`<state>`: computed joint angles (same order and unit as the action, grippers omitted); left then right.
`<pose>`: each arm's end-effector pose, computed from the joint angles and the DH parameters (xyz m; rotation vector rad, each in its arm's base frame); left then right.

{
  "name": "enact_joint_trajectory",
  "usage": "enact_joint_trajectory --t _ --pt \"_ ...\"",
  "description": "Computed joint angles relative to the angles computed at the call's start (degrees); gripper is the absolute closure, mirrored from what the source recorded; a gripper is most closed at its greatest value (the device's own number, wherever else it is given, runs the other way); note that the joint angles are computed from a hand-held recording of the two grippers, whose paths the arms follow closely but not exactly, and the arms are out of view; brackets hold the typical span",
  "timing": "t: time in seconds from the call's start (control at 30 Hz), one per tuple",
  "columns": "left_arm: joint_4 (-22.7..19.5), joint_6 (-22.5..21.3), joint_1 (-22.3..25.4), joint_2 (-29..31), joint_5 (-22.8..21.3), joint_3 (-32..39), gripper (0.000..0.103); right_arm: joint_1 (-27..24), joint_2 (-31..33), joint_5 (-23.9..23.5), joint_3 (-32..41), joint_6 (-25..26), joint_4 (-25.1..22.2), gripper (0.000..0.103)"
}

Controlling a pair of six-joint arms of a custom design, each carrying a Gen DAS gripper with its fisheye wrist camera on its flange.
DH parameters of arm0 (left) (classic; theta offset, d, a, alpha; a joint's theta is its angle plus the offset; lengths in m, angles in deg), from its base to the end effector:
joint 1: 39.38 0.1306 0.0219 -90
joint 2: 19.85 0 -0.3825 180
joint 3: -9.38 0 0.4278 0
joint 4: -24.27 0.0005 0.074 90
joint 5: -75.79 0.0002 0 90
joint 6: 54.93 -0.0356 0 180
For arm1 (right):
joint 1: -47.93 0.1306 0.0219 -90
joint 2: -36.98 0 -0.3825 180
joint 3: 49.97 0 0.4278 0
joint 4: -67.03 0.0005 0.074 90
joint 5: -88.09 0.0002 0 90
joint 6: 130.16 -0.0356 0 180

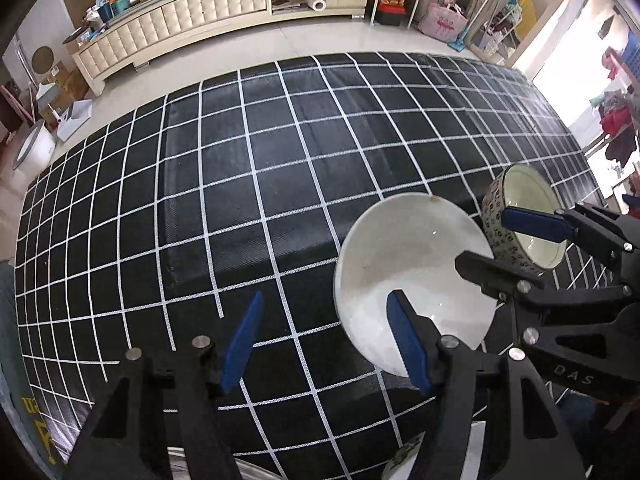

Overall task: Organize plates and bowls
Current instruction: 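Grip the rim of the second white bowl with both grippers, then lift the second white bowl and lower it into the first white bowl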

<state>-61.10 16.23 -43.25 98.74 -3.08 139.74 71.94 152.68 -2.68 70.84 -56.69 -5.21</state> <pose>0.6523 -0.0515 0.4492 0.5951 2.7620 -0.2199 0.5995 0.2670 0.4123 -0.1840 2.7579 0.2111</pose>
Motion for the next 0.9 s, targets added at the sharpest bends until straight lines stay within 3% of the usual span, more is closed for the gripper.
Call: enact_joint_trajectory --t 0.2,0.33,0.53,0.63,0.9 --pt "-1.63 -0.86 -0.76 0.72 -0.39 -0.21 0.068 0.17 1.22 -0.06 0.44 -0.55 -2.08 0.074" --pt "-2.33 -1.1 -1.1 1.04 -0.57 -0.69 0.078 0.07 1.21 0.08 -0.04 -1.2 -2.82 0.079" --pt "-2.35 -0.44 -1.59 1.33 -0.03 -1.55 0.086 -0.09 0.2 -0.25 -1.77 -3.02 -0.96 0.081" --pt "-0.59 0.03 -2.09 0.76 -0.11 -2.99 0.086 0.13 -0.6 0.75 -2.62 -4.13 -0.4 0.083" --pt "-1.2 -0.57 -2.02 -1.12 -1.44 -4.16 0.087 1.35 -2.48 2.93 -1.81 -5.74 -0.71 0.085"
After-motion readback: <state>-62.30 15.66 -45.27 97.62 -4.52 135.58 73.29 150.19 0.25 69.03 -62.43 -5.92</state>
